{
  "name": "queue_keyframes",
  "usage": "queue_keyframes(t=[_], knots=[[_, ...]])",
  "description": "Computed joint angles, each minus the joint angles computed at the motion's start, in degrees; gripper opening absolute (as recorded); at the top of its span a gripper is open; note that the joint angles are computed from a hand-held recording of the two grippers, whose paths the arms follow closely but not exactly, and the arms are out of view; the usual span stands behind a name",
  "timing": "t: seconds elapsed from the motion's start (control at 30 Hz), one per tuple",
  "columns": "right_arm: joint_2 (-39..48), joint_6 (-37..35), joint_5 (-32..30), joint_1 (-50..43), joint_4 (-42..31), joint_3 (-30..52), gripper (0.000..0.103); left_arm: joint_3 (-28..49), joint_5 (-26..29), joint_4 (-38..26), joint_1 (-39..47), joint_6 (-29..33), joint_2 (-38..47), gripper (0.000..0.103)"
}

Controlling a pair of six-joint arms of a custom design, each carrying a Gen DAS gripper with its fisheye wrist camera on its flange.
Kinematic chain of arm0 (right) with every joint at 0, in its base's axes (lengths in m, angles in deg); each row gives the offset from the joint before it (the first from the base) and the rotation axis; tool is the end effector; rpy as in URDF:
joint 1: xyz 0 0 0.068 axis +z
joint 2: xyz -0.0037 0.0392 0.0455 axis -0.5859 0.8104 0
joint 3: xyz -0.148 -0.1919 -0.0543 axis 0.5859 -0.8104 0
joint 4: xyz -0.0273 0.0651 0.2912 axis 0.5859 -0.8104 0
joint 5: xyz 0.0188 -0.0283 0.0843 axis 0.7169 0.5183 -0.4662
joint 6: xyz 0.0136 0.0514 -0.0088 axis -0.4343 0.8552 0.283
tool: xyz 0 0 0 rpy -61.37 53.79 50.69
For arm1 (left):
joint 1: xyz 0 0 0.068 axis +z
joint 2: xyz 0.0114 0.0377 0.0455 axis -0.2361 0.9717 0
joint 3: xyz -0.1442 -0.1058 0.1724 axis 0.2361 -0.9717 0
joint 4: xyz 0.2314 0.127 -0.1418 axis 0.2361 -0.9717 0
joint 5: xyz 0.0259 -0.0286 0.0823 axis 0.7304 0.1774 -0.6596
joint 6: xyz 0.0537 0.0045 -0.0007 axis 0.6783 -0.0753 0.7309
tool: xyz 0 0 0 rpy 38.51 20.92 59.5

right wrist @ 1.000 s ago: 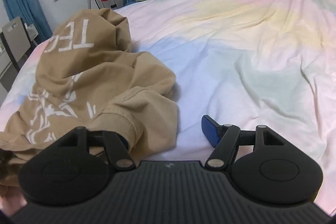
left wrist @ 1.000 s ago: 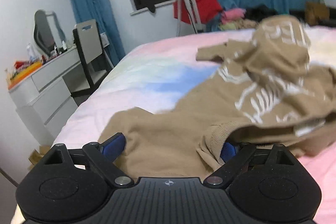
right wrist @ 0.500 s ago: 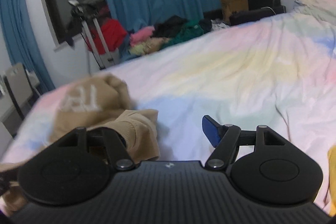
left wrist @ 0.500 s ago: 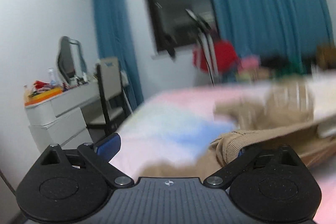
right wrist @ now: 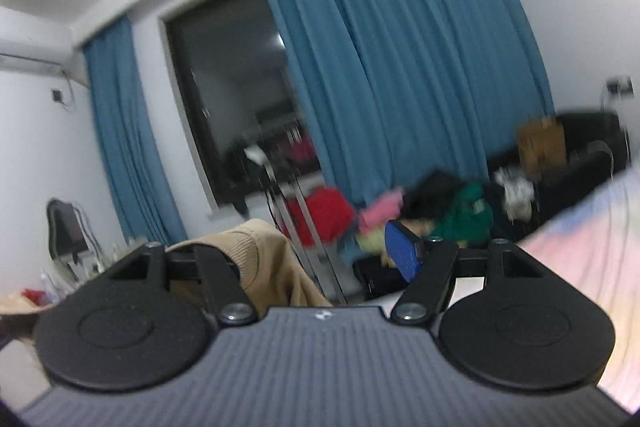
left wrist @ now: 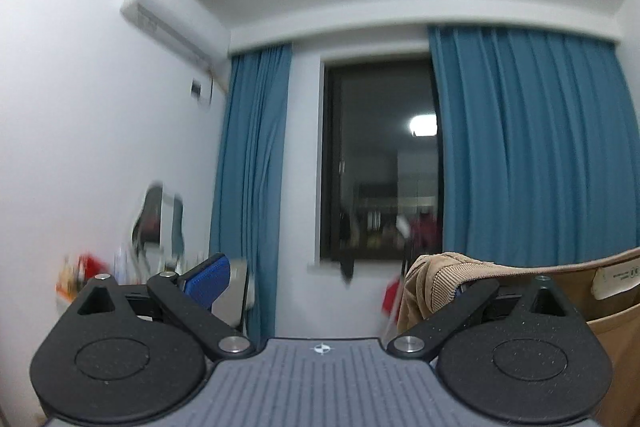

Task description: Fold clothes

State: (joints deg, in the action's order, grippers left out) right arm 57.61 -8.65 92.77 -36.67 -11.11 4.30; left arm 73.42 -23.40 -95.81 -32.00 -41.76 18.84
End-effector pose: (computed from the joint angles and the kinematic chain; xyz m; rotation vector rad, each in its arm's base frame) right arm 0.1995 -0.0159 0.4376 0.5625 1.5052 -0.0476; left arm 0.2779 -0.0857 0.4697 0.1114 1.4385 -0.1123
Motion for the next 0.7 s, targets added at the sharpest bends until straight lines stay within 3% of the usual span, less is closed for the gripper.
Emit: queue_keyframes(t=[0.2,0.4,0.5,0.57,0.7], knots=[[5.7,-0.6,-4.6,-0.4,-14.6,25.0,0.069,23.5,2.1,-12.1,0.4,0.0,4.8,0.102],[10.8,-10.1,4.1,10.4,-22.7,44.9,0.069,49.1,7.9,-27.2,4.0,-3.0,12.7,0.103],[10.7,-15.2,13.1,20.1,-22.3,47.4,0.069,58.8,10.8,-33.0,5.7,-4.7,16.5,0.103],[10.7,-15.3,14.2,21.6,-22.9,47.7,0.069,62.0,10.8,-35.6,5.3,-4.5,18.0,0.103],[10.2,-10.9,4.9,11.7,-24.3,44.2,0.069,57.2,8.9,-34.6,3.4,-1.9,17.5,0.103]])
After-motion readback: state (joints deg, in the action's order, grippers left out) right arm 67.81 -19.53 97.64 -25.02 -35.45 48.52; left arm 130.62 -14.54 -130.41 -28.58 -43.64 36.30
